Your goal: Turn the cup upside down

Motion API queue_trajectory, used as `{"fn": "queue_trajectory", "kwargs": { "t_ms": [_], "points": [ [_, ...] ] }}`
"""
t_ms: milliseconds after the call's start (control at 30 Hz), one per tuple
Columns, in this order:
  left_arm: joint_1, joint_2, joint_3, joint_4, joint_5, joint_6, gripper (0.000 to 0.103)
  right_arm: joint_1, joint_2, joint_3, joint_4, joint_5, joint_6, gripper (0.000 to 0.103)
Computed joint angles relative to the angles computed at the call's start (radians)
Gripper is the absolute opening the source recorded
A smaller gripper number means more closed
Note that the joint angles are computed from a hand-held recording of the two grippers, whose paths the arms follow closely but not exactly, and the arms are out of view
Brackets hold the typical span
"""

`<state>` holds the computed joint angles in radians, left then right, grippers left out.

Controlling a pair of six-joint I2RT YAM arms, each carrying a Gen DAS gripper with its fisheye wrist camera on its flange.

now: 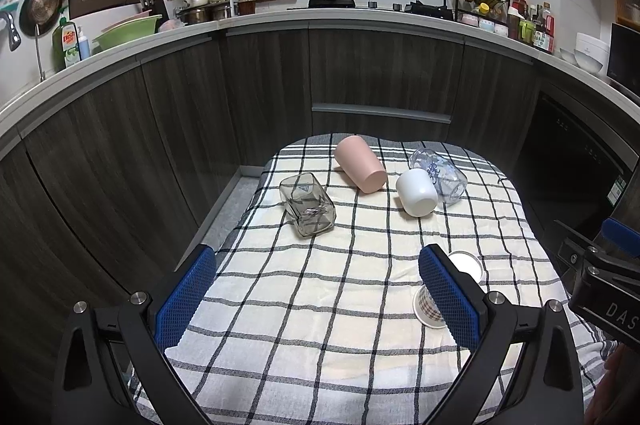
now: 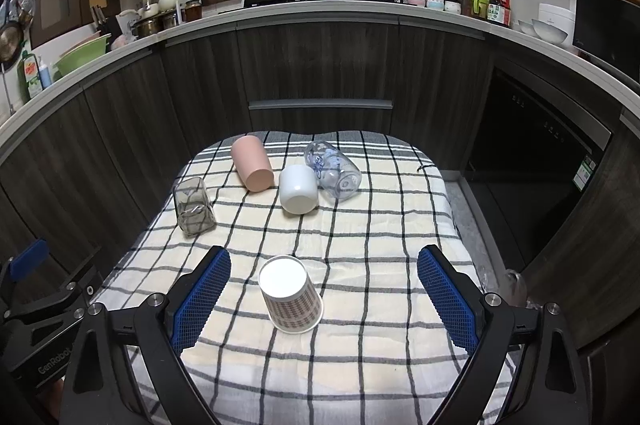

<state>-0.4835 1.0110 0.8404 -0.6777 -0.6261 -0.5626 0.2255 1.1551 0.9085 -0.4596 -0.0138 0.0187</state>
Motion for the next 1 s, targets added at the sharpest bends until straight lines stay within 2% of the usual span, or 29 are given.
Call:
{"fn": "queue_trajectory", "kwargs": {
  "t_ms": [233,1000],
  "points": [
    [-0.017,-0.006,0.007,0.009,-0.023,0.017,0.103,-0.003,-0.012,-0.005,0.006,-0.005,0.007,0.095],
    [-0.004,-0.016,0.004,0.017,-0.010,0.033,0.103,-0.006,-0.025,0.003,-0.002,-0.006,0.014,0.095]
  ]
}}
